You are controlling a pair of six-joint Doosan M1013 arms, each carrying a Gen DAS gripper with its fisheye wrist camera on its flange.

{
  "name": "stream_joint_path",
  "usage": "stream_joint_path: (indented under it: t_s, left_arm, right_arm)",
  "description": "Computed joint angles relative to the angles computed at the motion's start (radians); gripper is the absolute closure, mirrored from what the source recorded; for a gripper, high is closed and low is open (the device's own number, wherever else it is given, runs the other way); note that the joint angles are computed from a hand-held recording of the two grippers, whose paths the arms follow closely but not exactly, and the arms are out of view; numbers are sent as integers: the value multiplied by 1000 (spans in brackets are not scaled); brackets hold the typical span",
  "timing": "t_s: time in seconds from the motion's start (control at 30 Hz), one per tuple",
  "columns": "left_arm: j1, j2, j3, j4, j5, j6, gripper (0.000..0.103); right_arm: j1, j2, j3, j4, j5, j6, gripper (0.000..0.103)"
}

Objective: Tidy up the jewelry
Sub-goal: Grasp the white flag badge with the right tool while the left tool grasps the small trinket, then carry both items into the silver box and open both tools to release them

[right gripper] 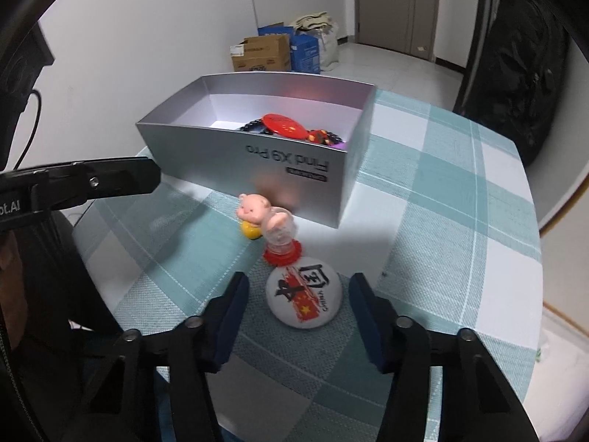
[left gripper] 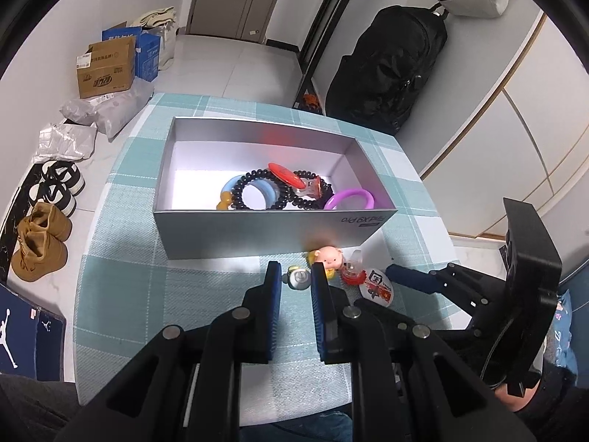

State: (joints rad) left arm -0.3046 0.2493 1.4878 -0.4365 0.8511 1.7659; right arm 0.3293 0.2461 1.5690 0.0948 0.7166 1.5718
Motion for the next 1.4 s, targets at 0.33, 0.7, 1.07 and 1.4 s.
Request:
stream_joint_path:
  t_s: [0.33, 0.7, 1.07, 1.4]
  left_arm:
    - [12, 4, -3, -33, 6, 6, 92]
    - [8, 2, 0, -32, 0, 9, 92]
    - [8, -16, 14, -58, -34, 31, 92]
    - [14, -4, -10, -140, -54, 56, 92]
  right_arm:
    - [3, -9, 12, 0, -12, -33, 61]
    - [-20, -29, 28, 52, -36, -15, 61]
    - [-57, -52, 43, 188, -93, -30, 61]
    - [-71, -55, 21, 286, -120, -104, 61]
